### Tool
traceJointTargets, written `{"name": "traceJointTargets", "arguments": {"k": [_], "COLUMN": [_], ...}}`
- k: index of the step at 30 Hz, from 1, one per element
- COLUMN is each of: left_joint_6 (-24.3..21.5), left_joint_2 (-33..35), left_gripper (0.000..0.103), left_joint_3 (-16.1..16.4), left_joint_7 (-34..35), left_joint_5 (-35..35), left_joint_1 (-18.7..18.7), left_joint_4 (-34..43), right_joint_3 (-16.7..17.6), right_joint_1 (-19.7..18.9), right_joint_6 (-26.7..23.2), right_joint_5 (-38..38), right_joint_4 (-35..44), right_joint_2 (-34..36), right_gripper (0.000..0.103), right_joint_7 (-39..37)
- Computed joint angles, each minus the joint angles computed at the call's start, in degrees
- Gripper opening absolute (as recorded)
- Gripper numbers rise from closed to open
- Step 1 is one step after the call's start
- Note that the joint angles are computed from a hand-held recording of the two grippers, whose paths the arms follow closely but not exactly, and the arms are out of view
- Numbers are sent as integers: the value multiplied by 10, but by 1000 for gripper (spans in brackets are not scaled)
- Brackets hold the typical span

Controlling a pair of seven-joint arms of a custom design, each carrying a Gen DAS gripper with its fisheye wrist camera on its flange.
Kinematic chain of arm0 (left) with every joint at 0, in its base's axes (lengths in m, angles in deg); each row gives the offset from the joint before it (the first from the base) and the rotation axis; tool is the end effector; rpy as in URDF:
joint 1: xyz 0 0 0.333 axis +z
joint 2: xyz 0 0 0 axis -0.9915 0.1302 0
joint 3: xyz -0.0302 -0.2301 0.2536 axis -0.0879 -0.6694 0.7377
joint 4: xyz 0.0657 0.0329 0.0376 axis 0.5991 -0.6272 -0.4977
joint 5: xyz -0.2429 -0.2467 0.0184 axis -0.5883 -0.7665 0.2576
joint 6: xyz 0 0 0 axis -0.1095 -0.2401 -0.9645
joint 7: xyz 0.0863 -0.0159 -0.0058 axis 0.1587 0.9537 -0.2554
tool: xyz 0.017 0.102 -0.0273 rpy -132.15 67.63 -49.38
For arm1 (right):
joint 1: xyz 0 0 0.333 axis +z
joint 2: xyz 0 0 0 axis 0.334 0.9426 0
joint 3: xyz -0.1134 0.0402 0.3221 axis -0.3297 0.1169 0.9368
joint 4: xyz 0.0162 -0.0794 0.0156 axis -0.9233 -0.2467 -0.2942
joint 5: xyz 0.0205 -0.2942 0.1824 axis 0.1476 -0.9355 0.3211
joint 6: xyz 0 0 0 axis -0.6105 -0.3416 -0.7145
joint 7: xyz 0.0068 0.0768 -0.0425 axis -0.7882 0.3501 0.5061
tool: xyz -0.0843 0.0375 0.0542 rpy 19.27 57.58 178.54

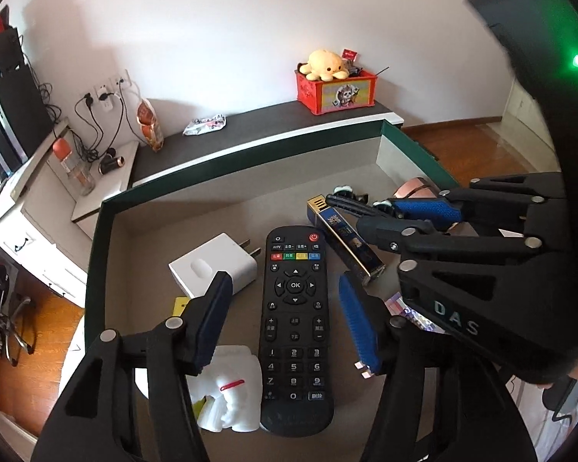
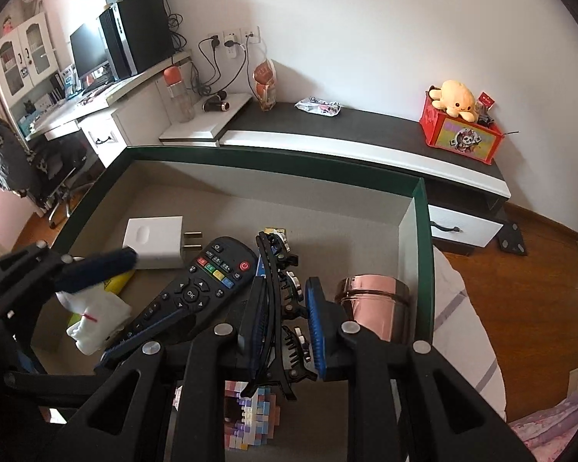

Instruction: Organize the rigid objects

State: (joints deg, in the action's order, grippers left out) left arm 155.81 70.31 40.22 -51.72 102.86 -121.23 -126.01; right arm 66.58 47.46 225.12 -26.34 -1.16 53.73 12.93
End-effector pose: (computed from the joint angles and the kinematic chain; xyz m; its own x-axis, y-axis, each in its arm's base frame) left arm 0.5093 -0.4705 0.4739 0.0765 -0.9940 -0.0777 -0.7662 -0.0087 -0.6425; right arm 0.5997 0.4147 0.4677 0.6593 -0.7491 -0.0652 -0.6311 -0.5041 -0.5896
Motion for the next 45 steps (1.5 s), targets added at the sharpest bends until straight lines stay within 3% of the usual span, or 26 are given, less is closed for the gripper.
{"name": "traceJointTargets", "arguments": {"k": [3, 16, 21, 24, 26, 30, 32, 35, 38, 42, 44, 45], "left_joint_6": [-8, -24, -44, -62, -85, -151, -179, -223, -281, -378, -402, -413], "left_joint_2": [-3, -36, -67, -91, -108, -152, -176, -211, -244, -255, -260, -259], "left_gripper": [68, 83, 86, 88, 89, 100, 103, 103, 103, 103, 103, 103], "left_joint_3": [1, -13, -25, -38, -48, -80, -102, -135, -174, -223, -240, -246], "left_joint_7": [0, -20, -47, -72, -94, -151, -175, -216, -259, -322, -362, -377], "left_joint_5": [3, 12, 32, 52, 69, 119, 135, 149, 150, 156, 150, 145], "left_joint_1": [-3, -3, -13, -21, -31, -58, -68, -79, -96, -133, -149, -155], "left_joint_4": [-2, -42, -68, -86, -99, -131, -153, -184, -211, -221, -231, -233], "right_joint_3": [-9, -15, -5, 7, 7, 38, 55, 52, 27, -33, -24, 5], "right_joint_1": [7, 12, 4, -5, -3, -20, -25, -5, 38, 134, 146, 125], "right_joint_6": [-12, 9, 49, 81, 109, 161, 179, 219, 231, 270, 308, 335], "right_joint_5": [-10, -31, -24, -14, -15, 32, 82, 159, 232, 301, 305, 281], "right_joint_4": [8, -48, -112, -165, -207, -299, -344, -417, -476, -563, -607, -638], "right_joint_2": [3, -31, -81, -124, -158, -238, -281, -348, -408, -487, -520, -539], "right_gripper": [21, 22, 37, 38, 40, 71, 79, 80, 80, 81, 81, 82], "right_joint_7": [10, 38, 35, 22, 24, -21, -65, -124, -174, -219, -209, -181]}}
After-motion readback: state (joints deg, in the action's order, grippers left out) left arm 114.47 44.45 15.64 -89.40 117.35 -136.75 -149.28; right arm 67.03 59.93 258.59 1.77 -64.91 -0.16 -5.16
